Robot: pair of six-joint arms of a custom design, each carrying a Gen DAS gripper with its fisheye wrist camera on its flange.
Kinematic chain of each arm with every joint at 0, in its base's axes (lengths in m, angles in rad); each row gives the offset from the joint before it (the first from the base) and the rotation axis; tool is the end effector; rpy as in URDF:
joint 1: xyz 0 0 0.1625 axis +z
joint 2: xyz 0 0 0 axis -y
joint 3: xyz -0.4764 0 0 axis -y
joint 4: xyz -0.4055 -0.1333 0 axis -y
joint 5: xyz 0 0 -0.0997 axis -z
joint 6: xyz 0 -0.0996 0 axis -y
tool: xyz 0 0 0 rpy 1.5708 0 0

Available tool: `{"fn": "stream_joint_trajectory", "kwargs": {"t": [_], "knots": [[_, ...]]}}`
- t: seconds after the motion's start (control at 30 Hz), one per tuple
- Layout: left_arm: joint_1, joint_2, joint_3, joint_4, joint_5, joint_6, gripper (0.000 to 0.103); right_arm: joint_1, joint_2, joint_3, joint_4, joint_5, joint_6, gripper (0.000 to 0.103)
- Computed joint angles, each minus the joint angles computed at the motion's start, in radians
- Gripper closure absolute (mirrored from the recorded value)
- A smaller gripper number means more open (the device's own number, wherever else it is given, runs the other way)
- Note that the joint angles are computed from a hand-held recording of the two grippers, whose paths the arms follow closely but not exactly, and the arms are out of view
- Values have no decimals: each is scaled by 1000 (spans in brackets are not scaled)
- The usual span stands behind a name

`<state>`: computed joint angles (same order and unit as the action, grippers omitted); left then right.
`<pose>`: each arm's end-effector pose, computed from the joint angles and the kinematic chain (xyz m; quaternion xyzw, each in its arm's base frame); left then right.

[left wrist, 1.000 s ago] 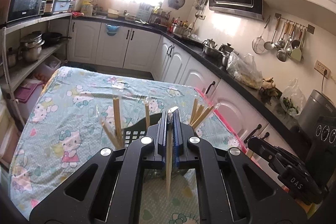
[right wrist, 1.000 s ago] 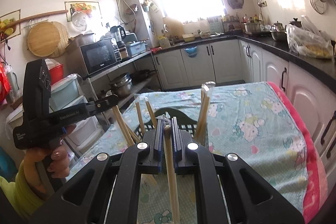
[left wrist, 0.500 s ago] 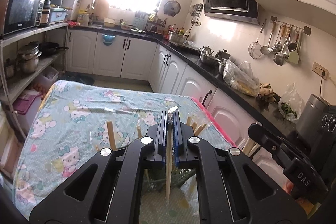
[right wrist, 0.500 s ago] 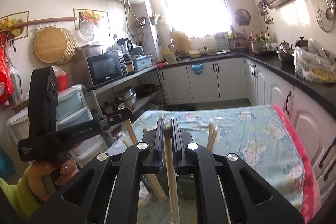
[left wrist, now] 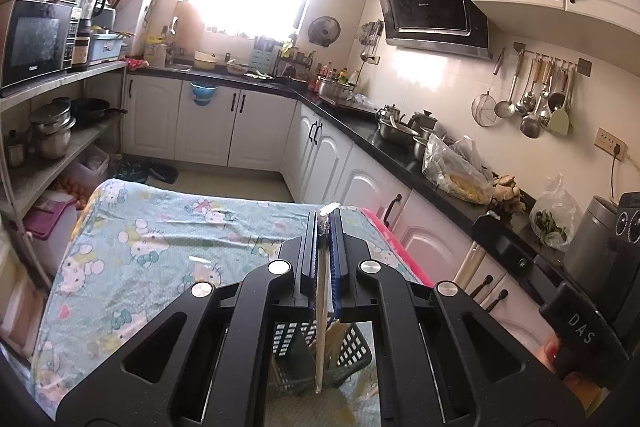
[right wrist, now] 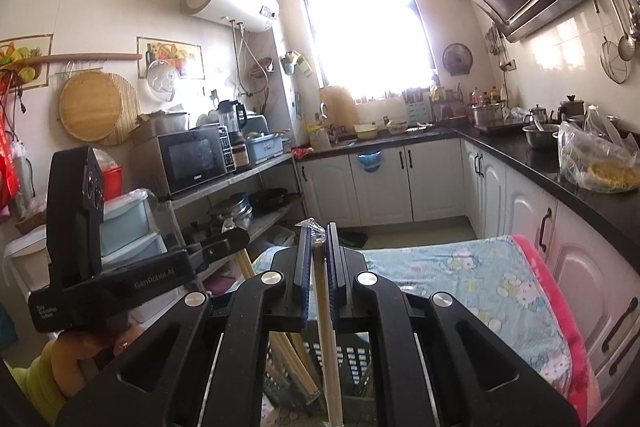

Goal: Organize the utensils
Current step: 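Lower the chopsticks into the green holder compartments with both grippers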

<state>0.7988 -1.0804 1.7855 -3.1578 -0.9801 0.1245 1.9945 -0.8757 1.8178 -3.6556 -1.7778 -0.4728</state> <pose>-0.3254 -0.6049 0.3443 0.2630 0.8336 -0.4708 0.1197 0.3798 -0.5677 0.2506 0.3123 -0.7782 0.5356 0.1001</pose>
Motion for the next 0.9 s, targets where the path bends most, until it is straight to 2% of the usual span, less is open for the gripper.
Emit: {"fn": "stream_joint_trajectory", "kwargs": {"t": [0.27, 0.63, 0.9], "knots": [[10, 34, -46, -3, 23, 20, 100, -11, 15, -45, -19, 22, -8, 96], [31, 90, -71, -67, 55, 60, 100, -39, 56, -85, -58, 52, -39, 96], [47, 114, -66, -100, 54, 77, 100, -56, 92, -96, -70, 26, -69, 95]]}}
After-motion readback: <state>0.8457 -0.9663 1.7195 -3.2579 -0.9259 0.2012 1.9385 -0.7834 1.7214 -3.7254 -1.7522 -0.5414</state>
